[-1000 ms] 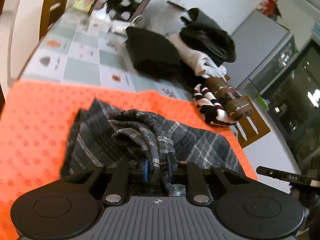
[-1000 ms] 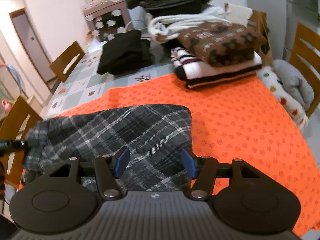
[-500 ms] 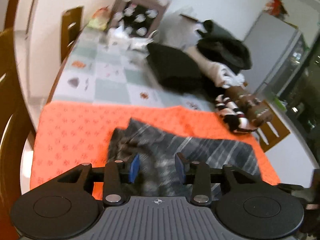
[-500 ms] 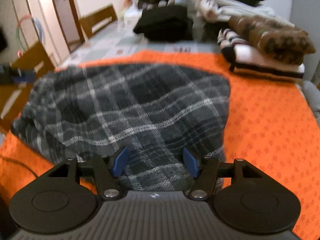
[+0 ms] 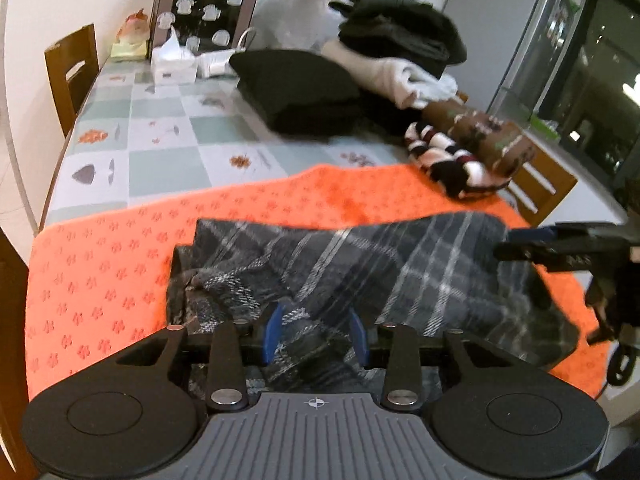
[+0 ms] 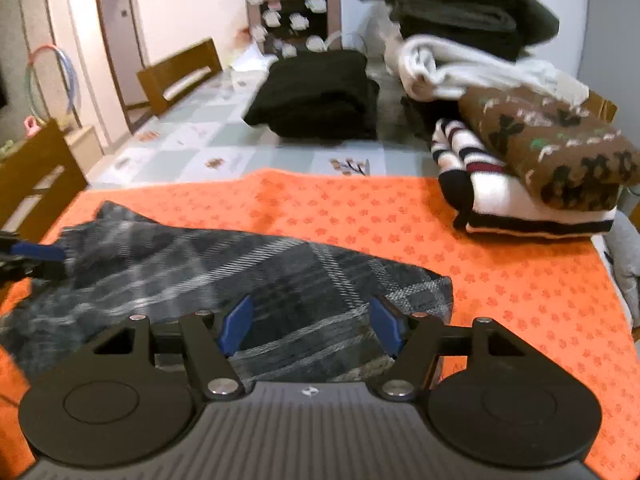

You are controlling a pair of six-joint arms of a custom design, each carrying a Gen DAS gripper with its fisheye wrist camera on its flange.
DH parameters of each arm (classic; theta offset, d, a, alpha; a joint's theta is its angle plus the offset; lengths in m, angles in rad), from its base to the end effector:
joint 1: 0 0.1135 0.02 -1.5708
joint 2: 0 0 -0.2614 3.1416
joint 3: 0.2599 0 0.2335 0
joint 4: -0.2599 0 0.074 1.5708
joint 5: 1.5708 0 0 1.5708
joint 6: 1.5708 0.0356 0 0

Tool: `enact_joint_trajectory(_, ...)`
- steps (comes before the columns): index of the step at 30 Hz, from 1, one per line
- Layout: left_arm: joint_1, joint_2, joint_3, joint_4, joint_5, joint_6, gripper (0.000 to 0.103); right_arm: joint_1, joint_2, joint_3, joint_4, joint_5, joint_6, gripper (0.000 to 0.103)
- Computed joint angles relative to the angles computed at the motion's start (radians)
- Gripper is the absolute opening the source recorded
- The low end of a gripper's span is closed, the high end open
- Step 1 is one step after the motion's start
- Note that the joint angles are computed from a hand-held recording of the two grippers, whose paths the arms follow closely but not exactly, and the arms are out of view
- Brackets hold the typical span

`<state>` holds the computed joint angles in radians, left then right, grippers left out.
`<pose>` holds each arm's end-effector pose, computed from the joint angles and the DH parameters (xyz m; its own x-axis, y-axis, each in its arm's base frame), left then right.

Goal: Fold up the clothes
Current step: 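Smooth the folded plaid garment with both open tools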

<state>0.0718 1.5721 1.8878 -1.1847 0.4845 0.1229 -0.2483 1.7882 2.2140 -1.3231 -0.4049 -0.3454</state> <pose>0.2848 0.0039 0.4214 -0.7270 0.0565 -0.6843 0.3280 0.9041 -0.2739 0.3172 -0.0660 0.4332 -0.7088 -0.1413 -0.6911 -0.2681 0.9602 0.0785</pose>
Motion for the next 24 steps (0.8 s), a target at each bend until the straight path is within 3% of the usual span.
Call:
enact_joint_trajectory(5, 0.001, -0.016, -0.056, 0.032, -0.013, 0.004, 0.039, 0.02, -0.016, -0.17, 0.121, 0.02, -0.023, 0.072)
enact_joint_trajectory(13, -0.026, -0.012, 0.041, 0.043, 0.015, -0.048, 0.042, 0.017, -0.057, -0.016, -0.02, -0.008, -0.014, 0.072)
enact_joint_trajectory(15, -0.045, -0.006, 0.054, 0.045, 0.021, -0.05, 0.042, 0.019, -0.102, -0.04, -0.039, -0.022, -0.015, 0.072)
enact_joint_trajectory(20, -0.101, -0.026, -0.018, 0.045, -0.002, 0.008, 0.044, 0.062, -0.244, -0.245, 0.005, 0.004, -0.022, 0.075)
enact_joint_trajectory(24, -0.115, -0.098, -0.194, 0.131, -0.034, 0.071, 0.045, 0.087, -0.352, -0.491, 0.141, 0.038, -0.039, 0.08)
